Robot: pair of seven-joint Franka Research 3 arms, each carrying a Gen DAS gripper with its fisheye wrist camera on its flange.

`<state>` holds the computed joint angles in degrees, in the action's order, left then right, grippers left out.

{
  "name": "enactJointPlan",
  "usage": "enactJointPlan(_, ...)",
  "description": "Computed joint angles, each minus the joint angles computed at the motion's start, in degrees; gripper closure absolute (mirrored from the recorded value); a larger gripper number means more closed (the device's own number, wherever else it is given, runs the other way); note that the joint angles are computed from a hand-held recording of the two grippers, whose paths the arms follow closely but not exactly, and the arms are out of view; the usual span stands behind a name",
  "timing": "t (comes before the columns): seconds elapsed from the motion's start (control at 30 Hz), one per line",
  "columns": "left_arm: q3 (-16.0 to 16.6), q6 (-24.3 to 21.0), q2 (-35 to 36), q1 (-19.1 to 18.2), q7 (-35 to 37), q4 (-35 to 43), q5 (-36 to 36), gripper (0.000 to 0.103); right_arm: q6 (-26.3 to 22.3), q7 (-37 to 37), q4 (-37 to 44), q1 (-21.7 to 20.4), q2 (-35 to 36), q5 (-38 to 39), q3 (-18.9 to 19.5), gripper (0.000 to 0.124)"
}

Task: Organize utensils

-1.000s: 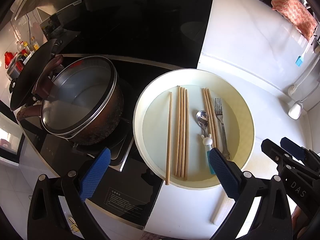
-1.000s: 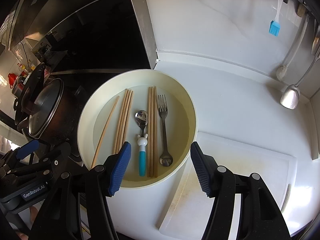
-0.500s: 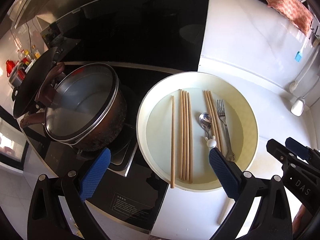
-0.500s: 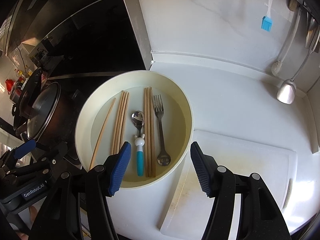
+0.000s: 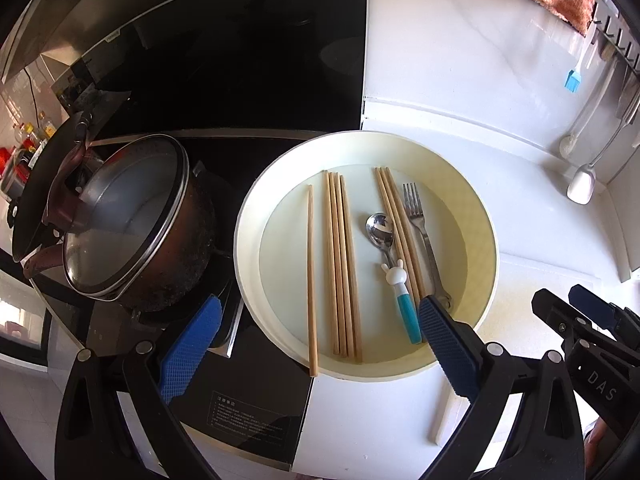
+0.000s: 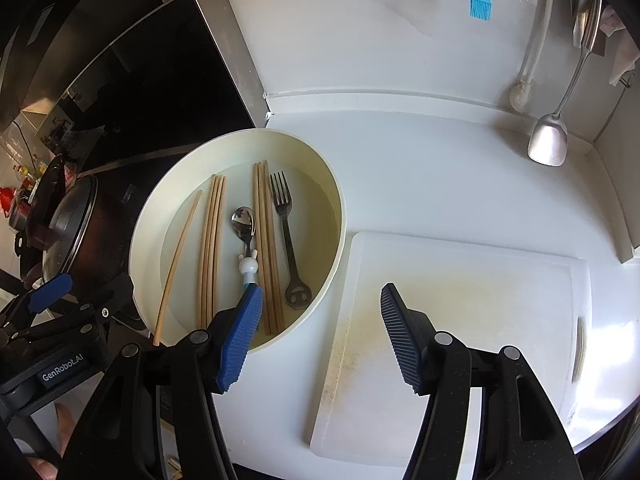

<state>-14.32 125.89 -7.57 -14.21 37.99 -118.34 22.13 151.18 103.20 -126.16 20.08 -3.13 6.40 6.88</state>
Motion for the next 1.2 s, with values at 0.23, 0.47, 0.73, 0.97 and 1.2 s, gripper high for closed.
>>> enactJointPlan(0.23,0.1,-0.4,-0.1,0.1,-0.2,0.0,-0.6,0.006,-0.5,-1.4,0.8,0.3,0.4,0.5,0.1,0.065)
enactJointPlan(0.47,0.1,-0.3,-0.1,0.2,-0.9,-0.1,-0.7,0.006,-0.9,-3.1,1.8,0.7,1.2,1.2,0.1,0.065)
enactJointPlan(0.73,0.1,3.2,-1.3,0.5,-1.7,-1.8,0.0,0.006,-0.9,-4.7,2.3,1.0,1.8,2.4,0.0,0.065)
enactJointPlan(0.97,0.3,-0.6,0.0,0.4,-2.6,0.1,-1.7,0.006,-1.0,-6.1,2.6,1.1,2.0,3.3,0.0,0.065)
enactJointPlan(1.2,0.2,-1.4,-0.1,0.4,-3.6,0.0,-1.5,0.006,-1.0,-6.8,2.6,1.2,1.9,3.8,0.0,0.065)
